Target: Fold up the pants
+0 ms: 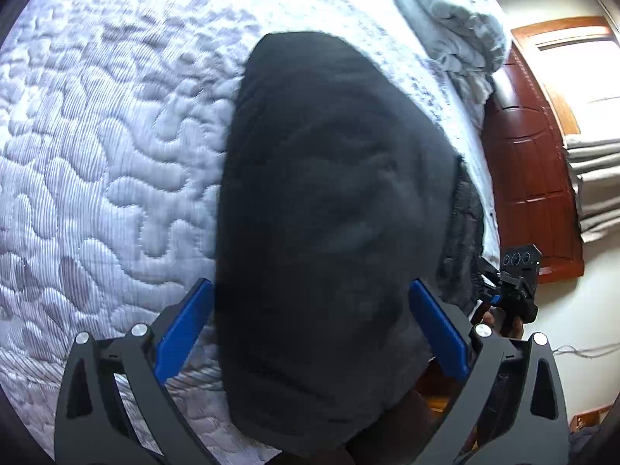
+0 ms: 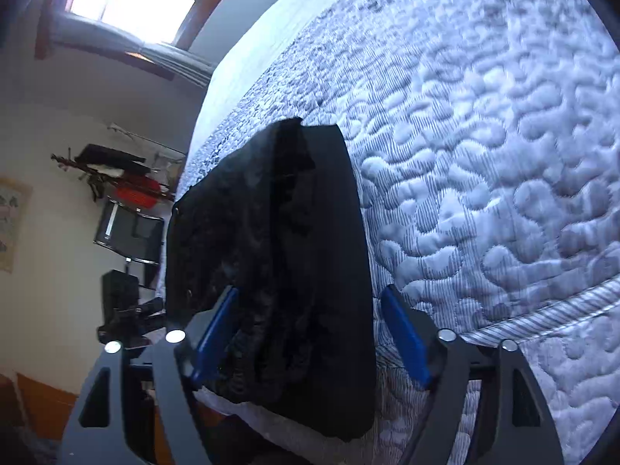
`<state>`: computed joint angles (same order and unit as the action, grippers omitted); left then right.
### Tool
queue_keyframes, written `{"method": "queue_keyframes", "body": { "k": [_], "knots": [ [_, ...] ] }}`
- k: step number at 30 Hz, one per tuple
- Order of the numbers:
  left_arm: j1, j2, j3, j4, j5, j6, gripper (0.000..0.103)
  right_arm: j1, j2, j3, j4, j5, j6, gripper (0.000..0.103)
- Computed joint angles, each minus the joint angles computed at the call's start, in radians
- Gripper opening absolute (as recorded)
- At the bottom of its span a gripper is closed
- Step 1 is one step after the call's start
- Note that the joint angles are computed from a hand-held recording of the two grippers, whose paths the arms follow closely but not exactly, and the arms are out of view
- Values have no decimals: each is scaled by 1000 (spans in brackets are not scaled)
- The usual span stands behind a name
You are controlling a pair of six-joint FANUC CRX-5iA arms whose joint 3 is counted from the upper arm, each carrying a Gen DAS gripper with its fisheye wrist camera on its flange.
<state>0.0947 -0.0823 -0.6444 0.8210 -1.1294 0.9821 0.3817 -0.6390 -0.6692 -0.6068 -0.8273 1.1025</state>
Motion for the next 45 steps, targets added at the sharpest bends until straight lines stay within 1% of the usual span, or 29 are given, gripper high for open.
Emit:
{"method": "queue_keyframes", "body": {
  "k": [3, 5, 9, 11, 15, 17, 19, 22, 26, 29, 31, 35, 40, 42, 45],
  "knots": [
    [13, 44, -18, 54, -26, -26, 100, -146, 65, 33, -180, -75, 189, 83],
    [20, 51, -29, 73, -30, -44, 100, -202, 96, 43, -246, -106, 256, 85],
    [32, 65, -29, 81, -50, -70, 100, -274, 139, 52, -334, -153, 354, 92],
    [45, 80, -21, 73, -71, -81, 100, -328, 164, 54, -397, -192, 409, 92],
    [59, 80, -13, 67, -95, -83, 100, -375, 176, 53, -440, -234, 463, 92],
    [65, 100, -19, 96, -125, -111, 100, -420, 214, 58, -486, -273, 520, 92],
    [64, 122, -26, 119, -139, -119, 100, -437, 233, 61, -503, -289, 545, 92],
    [62, 144, -31, 145, -152, -129, 100, -448, 251, 70, -514, -306, 569, 93],
    [65, 182, -17, 163, -183, -108, 100, -454, 295, 91, -533, -322, 594, 95],
    [75, 195, -16, 176, -212, -110, 100, -428, 319, 112, -524, -311, 590, 97],
    [68, 190, -14, 171, -215, -114, 100, -392, 330, 128, -501, -292, 567, 100],
    [48, 199, -21, 171, -202, -113, 100, -309, 346, 158, -430, -246, 500, 100],
    [-8, 196, 24, 107, -148, -32, 100, -278, 357, 174, -397, -228, 430, 100],
    [-22, 193, 44, 79, -139, 7, 100, -266, 356, 178, -383, -222, 409, 100],
    [-24, 186, 38, 97, -142, 11, 100, -244, 362, 184, -368, -201, 389, 100]
  ]
}}
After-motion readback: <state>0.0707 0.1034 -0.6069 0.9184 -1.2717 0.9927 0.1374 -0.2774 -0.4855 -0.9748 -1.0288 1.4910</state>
